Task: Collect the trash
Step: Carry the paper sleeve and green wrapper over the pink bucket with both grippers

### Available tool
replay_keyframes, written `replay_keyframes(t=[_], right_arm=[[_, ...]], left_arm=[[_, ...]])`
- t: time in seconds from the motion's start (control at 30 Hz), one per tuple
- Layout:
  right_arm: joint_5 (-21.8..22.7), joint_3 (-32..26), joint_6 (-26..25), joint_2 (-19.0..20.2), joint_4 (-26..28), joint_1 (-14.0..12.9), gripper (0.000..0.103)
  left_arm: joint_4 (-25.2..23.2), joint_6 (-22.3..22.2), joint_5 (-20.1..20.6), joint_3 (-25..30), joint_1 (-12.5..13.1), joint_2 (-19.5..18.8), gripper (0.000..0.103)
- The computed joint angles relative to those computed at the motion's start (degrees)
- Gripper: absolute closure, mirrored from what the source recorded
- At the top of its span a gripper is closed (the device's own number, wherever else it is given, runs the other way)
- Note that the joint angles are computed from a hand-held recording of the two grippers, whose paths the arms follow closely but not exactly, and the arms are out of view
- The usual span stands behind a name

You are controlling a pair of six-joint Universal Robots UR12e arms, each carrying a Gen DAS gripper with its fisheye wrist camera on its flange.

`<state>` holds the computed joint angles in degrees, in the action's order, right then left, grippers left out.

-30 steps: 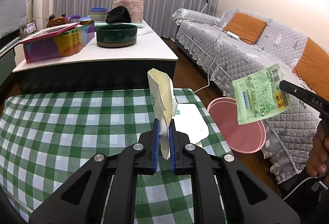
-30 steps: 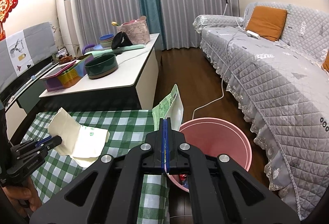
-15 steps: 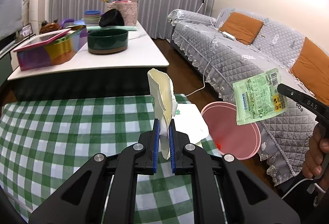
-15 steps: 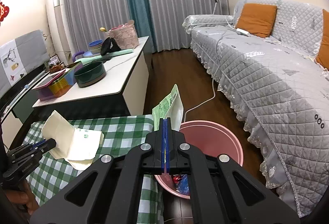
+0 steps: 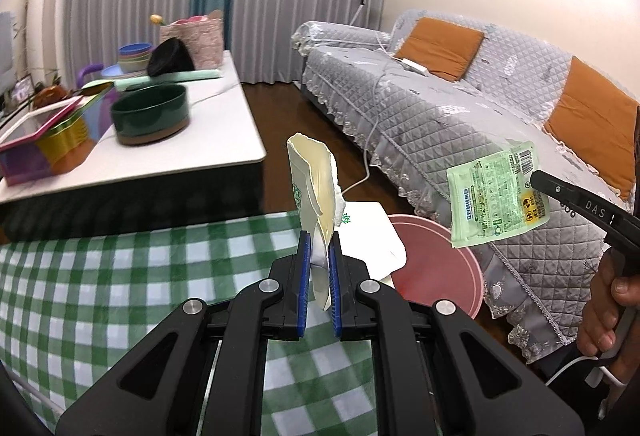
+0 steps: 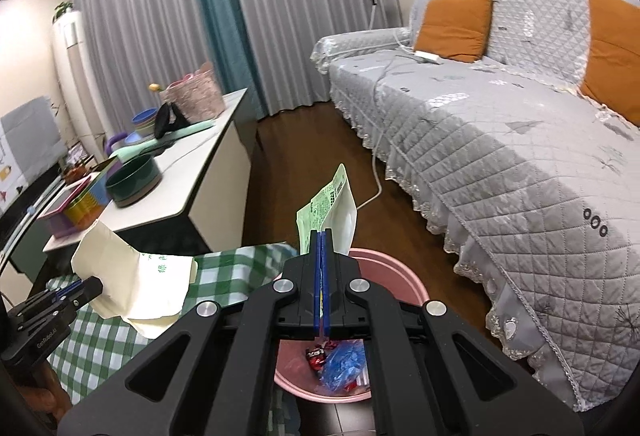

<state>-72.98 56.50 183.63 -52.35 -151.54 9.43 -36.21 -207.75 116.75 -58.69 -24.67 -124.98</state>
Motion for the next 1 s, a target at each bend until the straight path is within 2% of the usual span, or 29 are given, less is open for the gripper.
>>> replay_keyframes(t=[0.23,0.63,1.0], right_arm=[[-2.1,-1.8,-0.2,1.3,0.8,0.2,0.102],[-2.9,-5.3,0.7,3.8,3.3,0.3,0.103],[-3.7,-6.9,1.0,4.8,5.5,0.3,0.102]], left_arm=[[-3.0,2.2,-2.2,6.3,0.1,-3.8,0.094],[-8.5,4.5,-4.7,16.5,0.4,-10.1,0.094],[-12.2,5.2,-6.9,22.0,0.7,-13.7,0.094]])
